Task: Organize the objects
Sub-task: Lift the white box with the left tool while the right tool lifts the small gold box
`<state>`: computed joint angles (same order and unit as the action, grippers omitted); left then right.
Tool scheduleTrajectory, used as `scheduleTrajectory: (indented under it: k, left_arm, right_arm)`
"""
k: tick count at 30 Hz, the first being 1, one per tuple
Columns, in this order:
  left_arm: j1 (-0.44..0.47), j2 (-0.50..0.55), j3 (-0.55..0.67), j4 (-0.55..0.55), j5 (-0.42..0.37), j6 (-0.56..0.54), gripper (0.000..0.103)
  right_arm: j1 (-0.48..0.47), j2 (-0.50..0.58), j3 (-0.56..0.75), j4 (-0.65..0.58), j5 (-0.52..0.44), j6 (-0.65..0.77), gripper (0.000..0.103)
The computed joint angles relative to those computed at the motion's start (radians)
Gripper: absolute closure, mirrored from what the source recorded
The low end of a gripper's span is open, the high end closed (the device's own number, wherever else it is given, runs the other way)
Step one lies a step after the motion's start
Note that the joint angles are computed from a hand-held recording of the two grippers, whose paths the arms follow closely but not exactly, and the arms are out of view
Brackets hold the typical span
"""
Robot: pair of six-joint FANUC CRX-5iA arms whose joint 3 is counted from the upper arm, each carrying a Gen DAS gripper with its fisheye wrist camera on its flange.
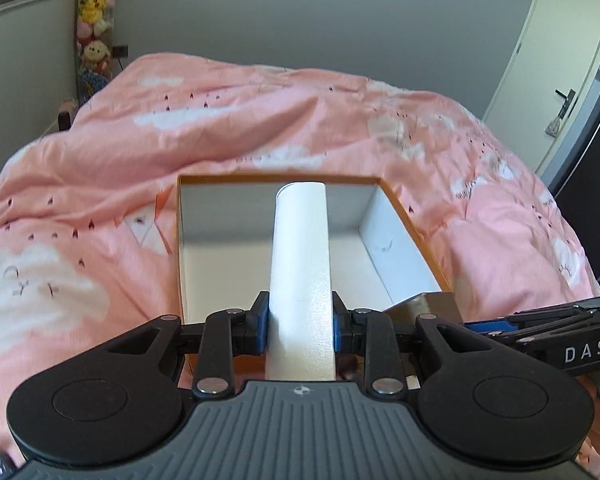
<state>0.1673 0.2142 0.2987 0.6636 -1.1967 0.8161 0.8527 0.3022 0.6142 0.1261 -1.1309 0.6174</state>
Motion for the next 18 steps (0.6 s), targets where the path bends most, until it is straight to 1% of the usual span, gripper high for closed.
scheduleTrajectory:
  k: [2, 4, 7, 10, 12, 15, 17, 18]
  left_arm:
    - [-0.012, 0.021, 0.023, 0.005, 0.021, 0.001, 0.071]
    - [-0.024, 0.053, 0.062, 0.003, 0.024, 0.013, 0.071]
    - [-0.039, 0.117, 0.142, -0.010, 0.002, 0.040, 0.071]
    - [-0.059, 0.184, 0.235, -0.060, -0.016, 0.063, 0.071]
    - [-0.072, 0.237, 0.312, -0.106, -0.046, 0.090, 0.071]
    - [-0.097, 0.327, 0.445, -0.196, -0.117, 0.140, 0.071]
    - [-0.113, 0.370, 0.505, -0.250, -0.154, 0.165, 0.071]
    - [-0.122, 0.385, 0.521, -0.275, -0.160, 0.175, 0.071]
  right_arm:
    - [-0.009, -0.002, -0.004, 0.031, 0.013, -0.014, 0.042]
    - [-0.021, -0.001, -0.002, 0.056, 0.017, -0.024, 0.042]
    - [-0.052, 0.029, 0.039, 0.054, 0.016, -0.016, 0.042]
    - [-0.081, 0.073, 0.090, 0.037, 0.001, -0.005, 0.042]
    - [-0.101, 0.105, 0.126, 0.021, -0.014, 0.003, 0.042]
    - [-0.129, 0.146, 0.166, -0.006, -0.031, 0.006, 0.042]
    - [-0.147, 0.159, 0.172, -0.033, -0.037, 0.007, 0.042]
    - [-0.156, 0.167, 0.177, -0.047, -0.042, 0.004, 0.042]
